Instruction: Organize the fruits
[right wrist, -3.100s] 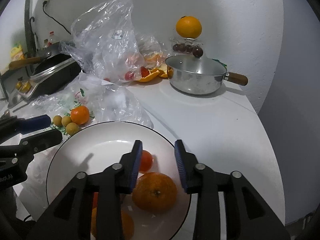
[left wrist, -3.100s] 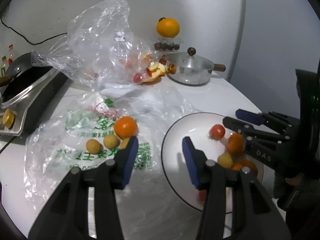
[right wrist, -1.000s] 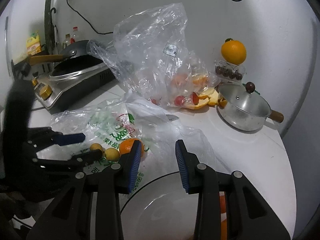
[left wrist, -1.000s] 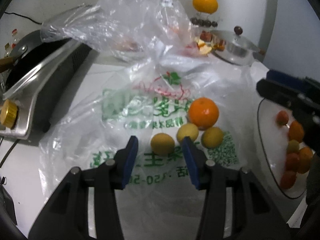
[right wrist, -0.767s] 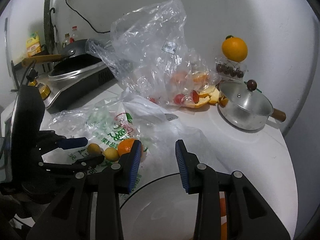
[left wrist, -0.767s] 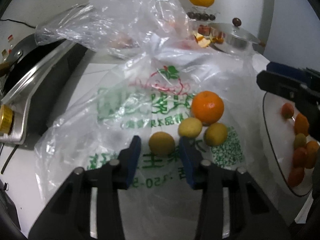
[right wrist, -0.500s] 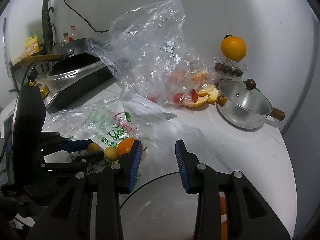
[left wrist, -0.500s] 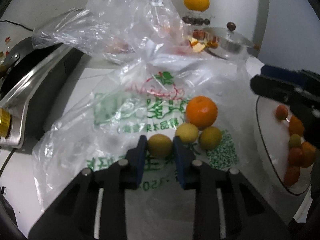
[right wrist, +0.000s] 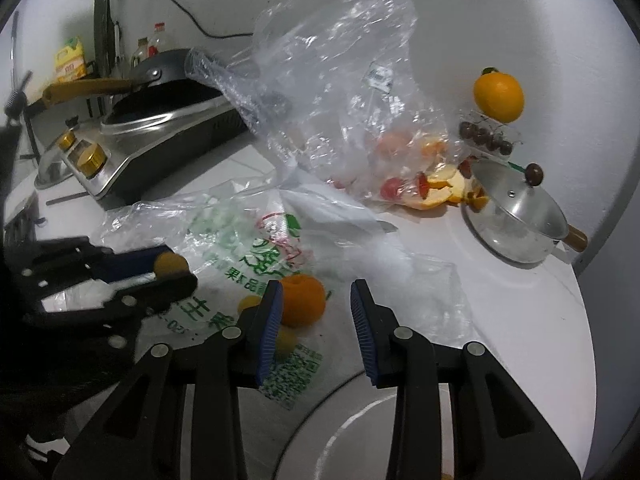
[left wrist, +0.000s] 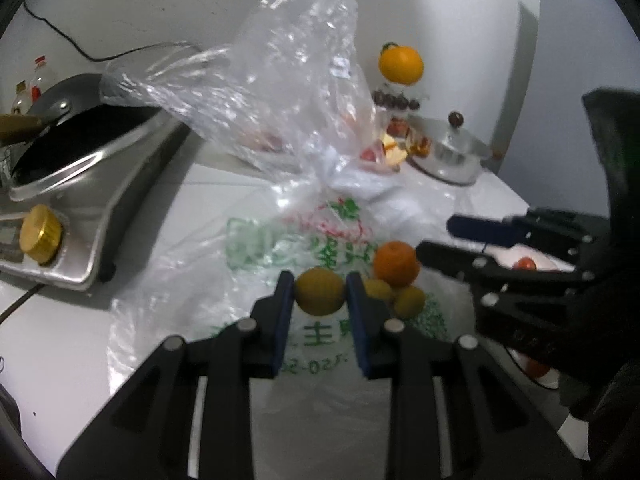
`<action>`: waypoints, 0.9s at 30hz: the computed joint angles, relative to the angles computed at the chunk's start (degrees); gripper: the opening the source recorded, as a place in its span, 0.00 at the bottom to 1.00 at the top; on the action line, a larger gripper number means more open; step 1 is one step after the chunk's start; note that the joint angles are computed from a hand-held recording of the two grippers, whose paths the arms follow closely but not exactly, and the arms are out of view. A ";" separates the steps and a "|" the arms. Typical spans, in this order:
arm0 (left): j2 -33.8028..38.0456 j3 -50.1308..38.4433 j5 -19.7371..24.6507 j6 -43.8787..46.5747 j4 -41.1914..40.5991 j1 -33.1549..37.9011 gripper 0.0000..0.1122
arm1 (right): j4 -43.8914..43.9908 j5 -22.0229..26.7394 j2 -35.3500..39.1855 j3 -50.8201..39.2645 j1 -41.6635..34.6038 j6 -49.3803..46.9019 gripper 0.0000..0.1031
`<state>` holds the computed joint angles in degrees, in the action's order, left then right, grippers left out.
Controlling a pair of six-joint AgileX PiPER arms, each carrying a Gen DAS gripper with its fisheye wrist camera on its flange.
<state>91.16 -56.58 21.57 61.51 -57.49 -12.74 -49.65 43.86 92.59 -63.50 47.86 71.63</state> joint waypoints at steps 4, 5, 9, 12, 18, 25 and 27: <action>0.17 -0.36 2.10 3.86 -4.22 2.54 0.24 | 5.07 -0.73 2.72 -2.99 -1.50 -4.03 0.36; 0.14 -0.34 2.61 5.12 -5.42 3.15 0.24 | 6.40 -0.72 3.48 -3.80 -1.99 -5.01 0.36; 0.79 -0.67 4.10 8.14 -8.18 4.75 0.24 | 9.97 1.12 6.19 -7.50 -3.08 -8.55 0.36; 1.07 -0.65 5.05 9.69 -9.66 5.52 0.24 | 12.38 2.03 7.90 -9.58 -3.98 -10.62 0.36; 1.21 0.23 6.01 12.94 -13.06 6.65 0.24 | 14.88 4.04 10.18 -12.24 -4.85 -12.35 0.39; 1.62 0.27 7.14 14.72 -15.32 8.04 0.24 | 18.19 7.16 13.09 -16.09 -6.22 -16.65 0.45; 1.52 0.53 7.40 15.23 -15.87 8.31 0.24 | 18.82 7.78 13.59 -16.75 -6.36 -17.70 0.45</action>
